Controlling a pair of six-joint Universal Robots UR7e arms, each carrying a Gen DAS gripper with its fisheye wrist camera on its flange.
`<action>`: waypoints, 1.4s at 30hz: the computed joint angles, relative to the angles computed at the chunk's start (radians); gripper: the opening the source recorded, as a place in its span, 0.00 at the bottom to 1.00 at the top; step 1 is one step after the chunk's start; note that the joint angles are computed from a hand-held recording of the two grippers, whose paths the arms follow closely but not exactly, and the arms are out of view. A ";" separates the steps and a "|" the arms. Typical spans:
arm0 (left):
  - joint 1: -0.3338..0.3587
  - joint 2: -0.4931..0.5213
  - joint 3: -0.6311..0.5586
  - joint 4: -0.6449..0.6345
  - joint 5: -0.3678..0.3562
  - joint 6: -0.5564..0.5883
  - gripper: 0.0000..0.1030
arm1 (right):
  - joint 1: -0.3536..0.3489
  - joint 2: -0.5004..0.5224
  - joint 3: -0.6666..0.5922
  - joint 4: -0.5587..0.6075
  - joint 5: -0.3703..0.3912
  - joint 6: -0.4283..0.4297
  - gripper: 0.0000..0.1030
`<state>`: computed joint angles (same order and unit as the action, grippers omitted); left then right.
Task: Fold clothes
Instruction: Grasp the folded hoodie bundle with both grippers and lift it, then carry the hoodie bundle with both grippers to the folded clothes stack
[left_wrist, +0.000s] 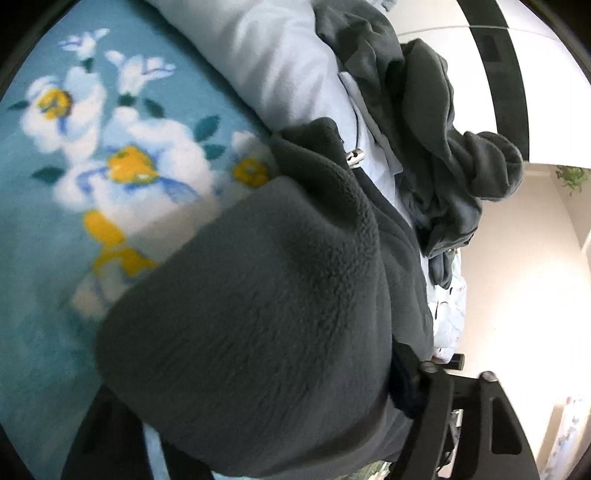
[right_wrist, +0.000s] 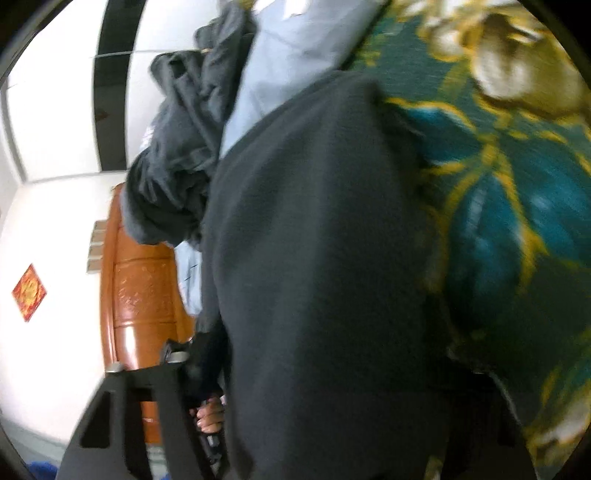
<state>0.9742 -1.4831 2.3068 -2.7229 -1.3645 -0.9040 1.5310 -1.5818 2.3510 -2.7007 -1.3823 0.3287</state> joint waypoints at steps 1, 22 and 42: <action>-0.011 -0.009 -0.004 0.026 0.013 -0.008 0.62 | 0.007 -0.006 0.001 0.002 -0.015 0.018 0.58; -0.305 -0.445 -0.066 0.445 0.180 -0.079 0.51 | 0.415 -0.045 -0.150 0.157 -0.153 0.137 0.49; -0.246 -0.635 -0.791 1.103 0.534 0.127 0.52 | 0.788 0.865 -1.007 0.202 0.100 0.082 0.49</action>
<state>0.7280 -2.1184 1.5161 -1.6201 -0.8301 -0.7773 2.3189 -0.7170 1.3436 -2.4985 -1.2824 0.4112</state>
